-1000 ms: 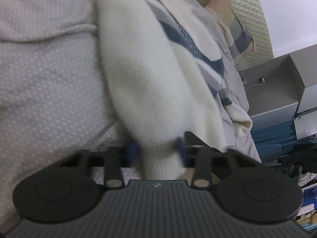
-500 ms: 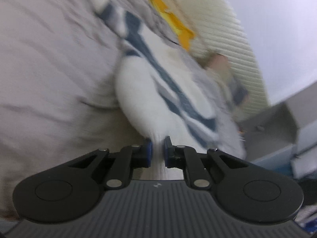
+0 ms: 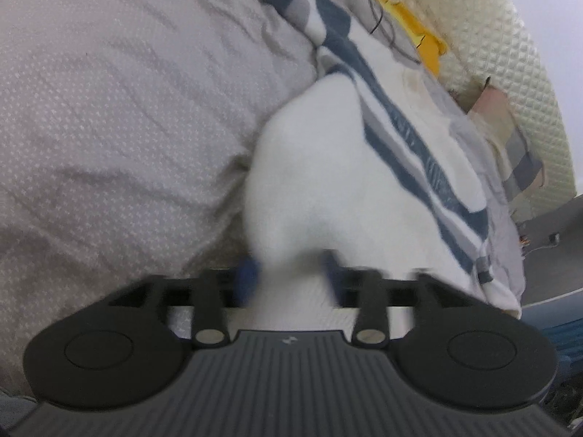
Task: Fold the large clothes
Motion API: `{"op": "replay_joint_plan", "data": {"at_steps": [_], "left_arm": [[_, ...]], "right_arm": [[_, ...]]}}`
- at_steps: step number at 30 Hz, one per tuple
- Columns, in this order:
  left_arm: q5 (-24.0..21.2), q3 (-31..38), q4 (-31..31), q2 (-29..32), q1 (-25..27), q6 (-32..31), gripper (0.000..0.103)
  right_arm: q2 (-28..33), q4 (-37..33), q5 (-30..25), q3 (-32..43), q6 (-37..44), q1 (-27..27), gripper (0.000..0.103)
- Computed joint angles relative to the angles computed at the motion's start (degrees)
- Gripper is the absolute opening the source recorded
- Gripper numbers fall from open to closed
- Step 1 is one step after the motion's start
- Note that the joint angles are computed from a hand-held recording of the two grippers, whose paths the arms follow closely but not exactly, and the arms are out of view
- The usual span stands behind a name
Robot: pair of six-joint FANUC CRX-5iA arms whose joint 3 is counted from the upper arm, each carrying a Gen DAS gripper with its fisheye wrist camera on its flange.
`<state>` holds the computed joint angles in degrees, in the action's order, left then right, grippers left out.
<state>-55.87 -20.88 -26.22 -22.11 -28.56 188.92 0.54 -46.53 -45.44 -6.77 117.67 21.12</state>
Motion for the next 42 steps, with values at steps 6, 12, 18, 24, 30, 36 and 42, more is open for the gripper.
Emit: {"op": "replay_joint_plan", "data": {"at_steps": [6,12,18,24,30,36,42], "left_arm": [[-5.7,4.8,-7.5,1.3,-6.2,0.2,0.075],[-4.3,4.6,-3.6,2.8,-3.6,-5.5,0.075],[-7.4,4.5,-2.8,4.2,-2.1,-3.7,0.076],[-6.1,3.0,1.4,4.8,1.9,-5.7,0.079],[-3.8,1.7,2.1,4.0,2.6,-5.4,0.069],[-3.8,2.1,-1.4,1.7,-1.1,-2.5,0.023],[-12.4,5.6,-6.7,1.2,-7.6,3.3,0.016]], "right_arm": [[-4.1,23.4,15.1,-7.7,-26.7,3.8,0.049],[-1.9,21.1,13.0,-6.8,-35.7,-0.2,0.077],[1.0,14.9,7.7,-4.5,-35.3,-3.0,0.077],[0.4,8.7,4.6,-3.6,-29.0,-4.5,0.075],[-0.7,10.7,7.4,-4.7,-30.6,-3.4,0.033],[-5.9,11.7,13.2,-8.1,-26.6,-1.7,0.015],[-14.1,38.0,25.6,-20.4,-45.4,7.9,0.011]]}}
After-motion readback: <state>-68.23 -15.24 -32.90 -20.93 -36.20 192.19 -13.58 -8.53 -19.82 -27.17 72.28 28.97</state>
